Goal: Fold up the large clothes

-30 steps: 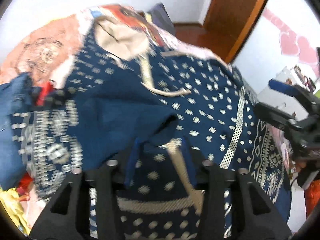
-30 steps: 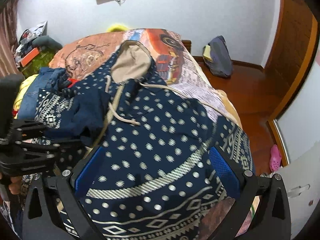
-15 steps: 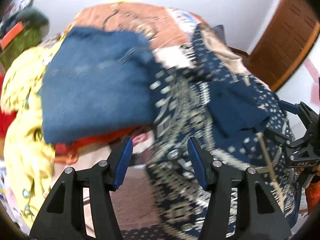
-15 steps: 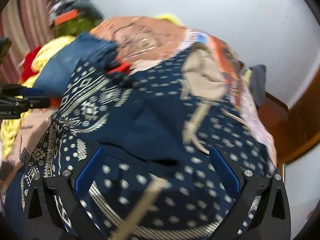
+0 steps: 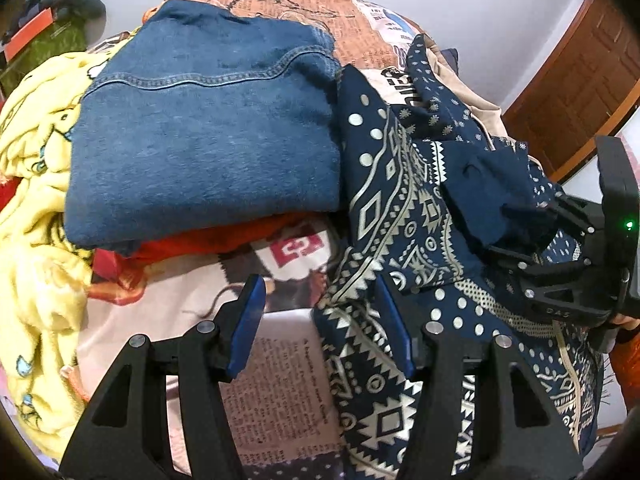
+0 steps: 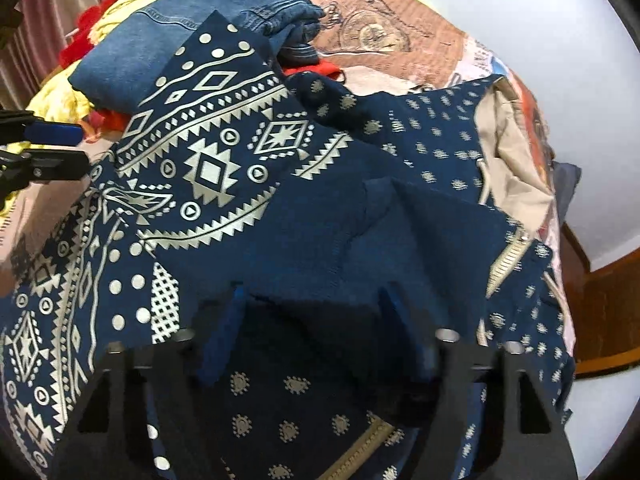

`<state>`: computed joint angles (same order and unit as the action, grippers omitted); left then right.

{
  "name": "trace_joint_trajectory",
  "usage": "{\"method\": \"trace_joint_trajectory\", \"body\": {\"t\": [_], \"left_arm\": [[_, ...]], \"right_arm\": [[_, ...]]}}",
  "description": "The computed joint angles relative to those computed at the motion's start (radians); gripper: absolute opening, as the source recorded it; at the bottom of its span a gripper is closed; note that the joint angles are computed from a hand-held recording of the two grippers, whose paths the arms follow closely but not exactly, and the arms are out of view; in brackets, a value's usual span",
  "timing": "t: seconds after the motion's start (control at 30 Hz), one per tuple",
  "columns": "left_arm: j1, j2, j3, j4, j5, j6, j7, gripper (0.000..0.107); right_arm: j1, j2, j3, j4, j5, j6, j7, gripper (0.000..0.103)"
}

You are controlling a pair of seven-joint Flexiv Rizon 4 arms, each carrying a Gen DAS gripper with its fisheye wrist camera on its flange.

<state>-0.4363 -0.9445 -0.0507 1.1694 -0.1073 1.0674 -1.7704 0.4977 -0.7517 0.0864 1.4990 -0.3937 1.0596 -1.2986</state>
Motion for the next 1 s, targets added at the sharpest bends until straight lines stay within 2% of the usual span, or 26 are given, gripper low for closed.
{"method": "trace_joint_trajectory", "body": {"t": [0.03,0.07,0.1,0.13,0.23,0.37,0.5,0.67,0.73,0.8,0.9,1.0], "left_arm": [[-0.004,-0.005,0.002,-0.011,0.001,-0.006,-0.003,0.056],[-0.009,-0.012,0.005,-0.025,0.003,-0.012,-0.005,0.056],[-0.013,-0.017,0.008,-0.037,0.006,-0.018,-0.007,0.056],[-0.017,-0.022,0.01,-0.049,0.01,-0.024,-0.008,0.056],[-0.032,-0.042,0.027,-0.095,0.027,-0.047,-0.015,0.056],[-0.055,-0.091,0.065,-0.193,0.063,-0.131,-0.041,0.056],[-0.055,-0.14,0.068,-0.272,0.08,-0.205,-0.063,0.056],[-0.051,-0.153,0.061,-0.286,0.093,-0.209,-0.076,0.058],[-0.058,-0.155,0.072,-0.294,0.107,-0.216,-0.086,0.06],[-0.064,-0.154,0.081,-0.294,0.122,-0.221,-0.099,0.061],[-0.062,-0.157,0.079,-0.299,0.127,-0.229,-0.112,0.063],[-0.058,-0.161,0.076,-0.306,0.128,-0.234,-0.122,0.064]], "right_arm": [[0.003,-0.004,-0.003,-0.006,-0.001,0.001,0.005,0.043],[0.015,-0.004,-0.023,-0.001,-0.015,0.012,0.025,0.031],[0.027,-0.002,-0.043,0.003,-0.028,0.022,0.051,0.023],[0.025,-0.001,-0.044,0.005,-0.027,0.028,0.067,0.01],[-0.015,0.016,-0.018,0.014,0.026,0.089,0.109,0.01],[-0.021,0.086,-0.071,0.1,0.022,0.218,0.217,0.01],[-0.009,0.178,-0.163,0.221,-0.014,0.339,0.354,0.01],[0.009,0.257,-0.264,0.356,-0.067,0.424,0.507,0.01],[0.004,0.273,-0.281,0.396,-0.081,0.433,0.553,0.01],[-0.024,0.279,-0.266,0.426,-0.074,0.426,0.583,0.01],[-0.105,0.271,-0.187,0.448,-0.023,0.409,0.589,0.01],[-0.22,0.253,-0.052,0.442,0.072,0.366,0.533,0.01]]}}
